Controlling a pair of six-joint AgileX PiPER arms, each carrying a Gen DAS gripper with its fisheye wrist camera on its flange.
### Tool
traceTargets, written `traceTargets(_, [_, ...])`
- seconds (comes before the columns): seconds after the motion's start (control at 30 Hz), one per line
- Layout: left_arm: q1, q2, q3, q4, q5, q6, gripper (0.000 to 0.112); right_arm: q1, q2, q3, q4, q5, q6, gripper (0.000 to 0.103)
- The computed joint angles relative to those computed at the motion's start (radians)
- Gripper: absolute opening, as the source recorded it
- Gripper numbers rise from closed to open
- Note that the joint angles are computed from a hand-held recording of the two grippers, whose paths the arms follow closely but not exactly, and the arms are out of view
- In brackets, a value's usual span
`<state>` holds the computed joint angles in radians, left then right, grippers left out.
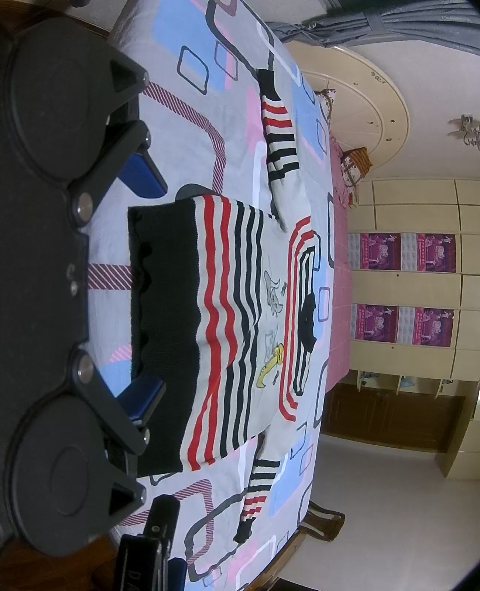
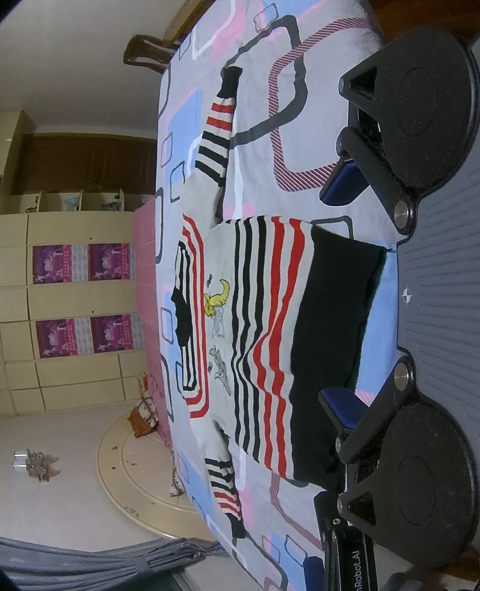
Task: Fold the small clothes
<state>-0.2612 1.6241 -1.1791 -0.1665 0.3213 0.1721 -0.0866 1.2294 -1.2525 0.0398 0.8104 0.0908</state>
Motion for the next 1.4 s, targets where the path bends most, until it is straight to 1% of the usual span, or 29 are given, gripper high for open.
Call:
traceTargets(0.4, [-0.009,-0.004,-0.001,0.047,0.005,-0.047,0.103,0.005,0.006,-0.007,-0.001,0.002,0.001,0.103])
traceTargets(0.87, [-0.002,-0.007,0.001,0.015,0.009,-0.013,0.103,0.004,0.007,-0.008,0.000,0.001,-0.002,0.103])
traceTargets(1.4, [-0.004,-0.002,-0.001,0.031,0.008,-0.032,0.103,0.009,0.008,-0.003,-0.002,-0.002,0.002,0.103])
